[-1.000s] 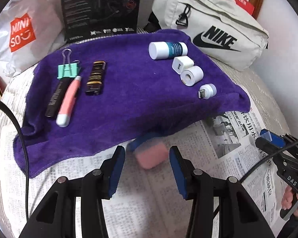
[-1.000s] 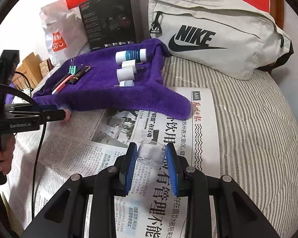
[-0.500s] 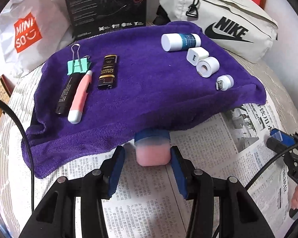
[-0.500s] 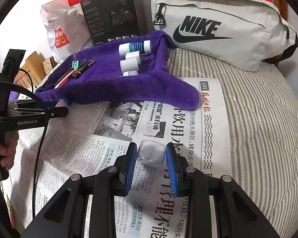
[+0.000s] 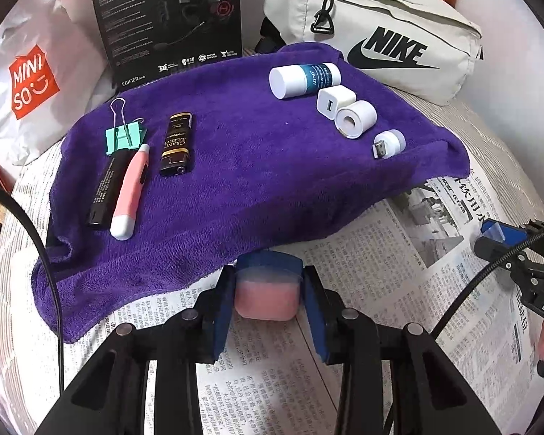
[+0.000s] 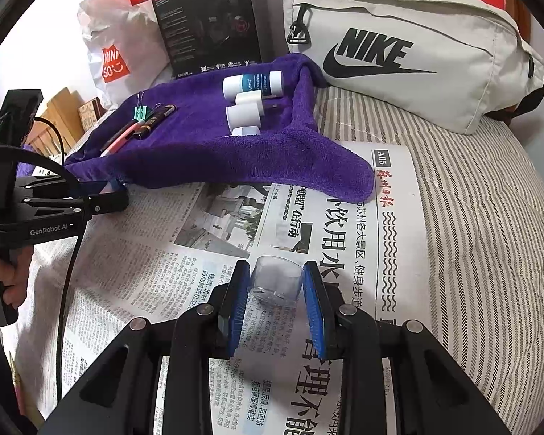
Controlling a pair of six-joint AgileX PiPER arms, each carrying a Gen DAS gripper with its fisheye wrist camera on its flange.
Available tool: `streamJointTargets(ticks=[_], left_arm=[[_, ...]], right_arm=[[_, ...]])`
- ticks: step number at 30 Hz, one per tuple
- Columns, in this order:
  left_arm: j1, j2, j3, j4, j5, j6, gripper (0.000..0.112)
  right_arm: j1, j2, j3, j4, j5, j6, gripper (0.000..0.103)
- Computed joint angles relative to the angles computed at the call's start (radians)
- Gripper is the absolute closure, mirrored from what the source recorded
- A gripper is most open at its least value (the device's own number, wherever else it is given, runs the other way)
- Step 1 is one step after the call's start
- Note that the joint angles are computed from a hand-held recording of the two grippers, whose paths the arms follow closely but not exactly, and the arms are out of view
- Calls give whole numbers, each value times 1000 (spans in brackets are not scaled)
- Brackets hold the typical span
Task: Organize rigid objects
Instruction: 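Lift and carry the pink cup and clear cap over the purple towel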
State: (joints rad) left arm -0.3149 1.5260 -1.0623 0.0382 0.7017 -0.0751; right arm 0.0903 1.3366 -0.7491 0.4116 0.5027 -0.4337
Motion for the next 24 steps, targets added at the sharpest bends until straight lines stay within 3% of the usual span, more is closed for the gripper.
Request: streamJointTargets(ticks=[5,24], left_arm=[[12,-14,25,-34,-30,41,77],[258,-174,100,-275,58,323,77]], right_arm=[[7,4,-4,-15,-3,16,73],[99,12,-113,28,57,10,73]])
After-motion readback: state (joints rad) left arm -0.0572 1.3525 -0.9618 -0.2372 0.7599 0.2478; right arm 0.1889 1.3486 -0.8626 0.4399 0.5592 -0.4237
